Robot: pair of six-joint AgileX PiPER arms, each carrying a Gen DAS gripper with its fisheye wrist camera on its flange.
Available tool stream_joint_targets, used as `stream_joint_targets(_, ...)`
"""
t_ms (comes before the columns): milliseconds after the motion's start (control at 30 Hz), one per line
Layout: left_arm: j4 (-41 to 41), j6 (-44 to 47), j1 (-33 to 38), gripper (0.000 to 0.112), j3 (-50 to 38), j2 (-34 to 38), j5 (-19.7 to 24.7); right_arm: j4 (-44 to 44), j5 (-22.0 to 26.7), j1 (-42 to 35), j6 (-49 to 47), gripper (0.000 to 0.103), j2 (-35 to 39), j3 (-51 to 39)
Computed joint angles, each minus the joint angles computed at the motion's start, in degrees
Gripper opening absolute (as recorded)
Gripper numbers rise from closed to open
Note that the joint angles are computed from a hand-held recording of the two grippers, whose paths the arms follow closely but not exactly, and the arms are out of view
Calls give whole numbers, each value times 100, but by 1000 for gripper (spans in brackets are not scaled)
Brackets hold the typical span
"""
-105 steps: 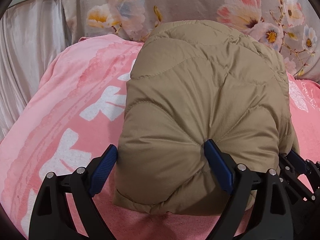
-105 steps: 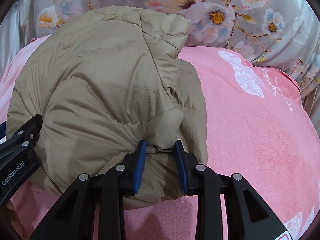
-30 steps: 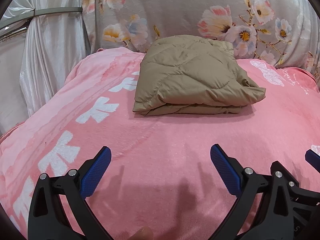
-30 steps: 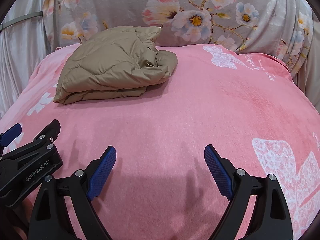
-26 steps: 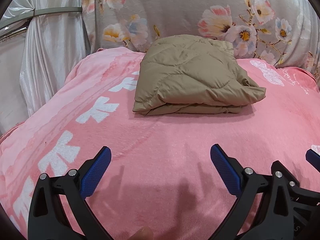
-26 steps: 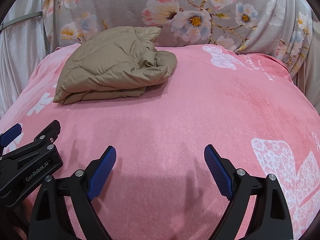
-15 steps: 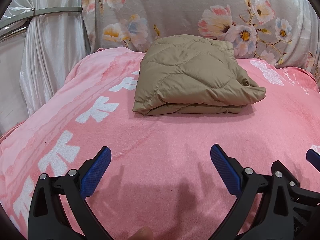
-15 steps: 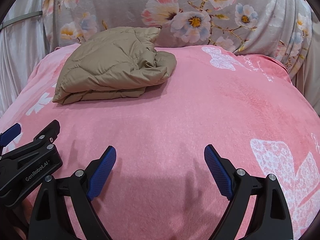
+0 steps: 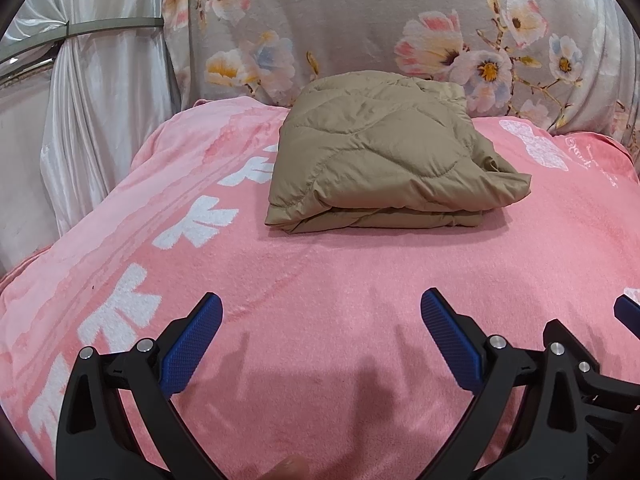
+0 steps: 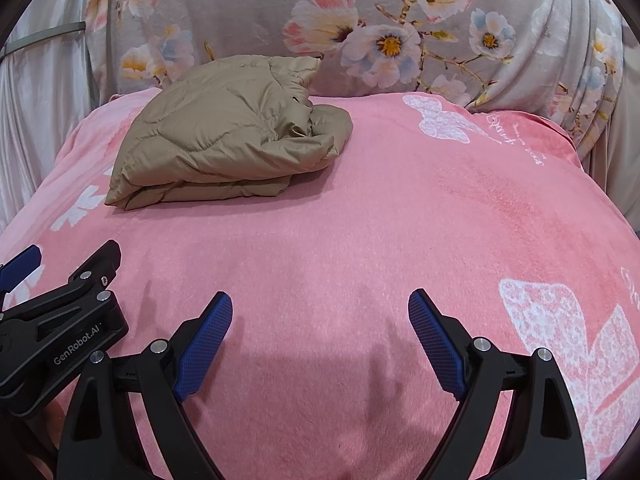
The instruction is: Fold large clothes
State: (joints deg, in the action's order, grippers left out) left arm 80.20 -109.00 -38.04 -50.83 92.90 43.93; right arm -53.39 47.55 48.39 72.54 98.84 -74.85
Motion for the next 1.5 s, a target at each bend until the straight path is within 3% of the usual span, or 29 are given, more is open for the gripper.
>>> stream_joint_targets(1500,55,-64,-30,94,8,11,9,-46,84,39,4,87,-3,-46)
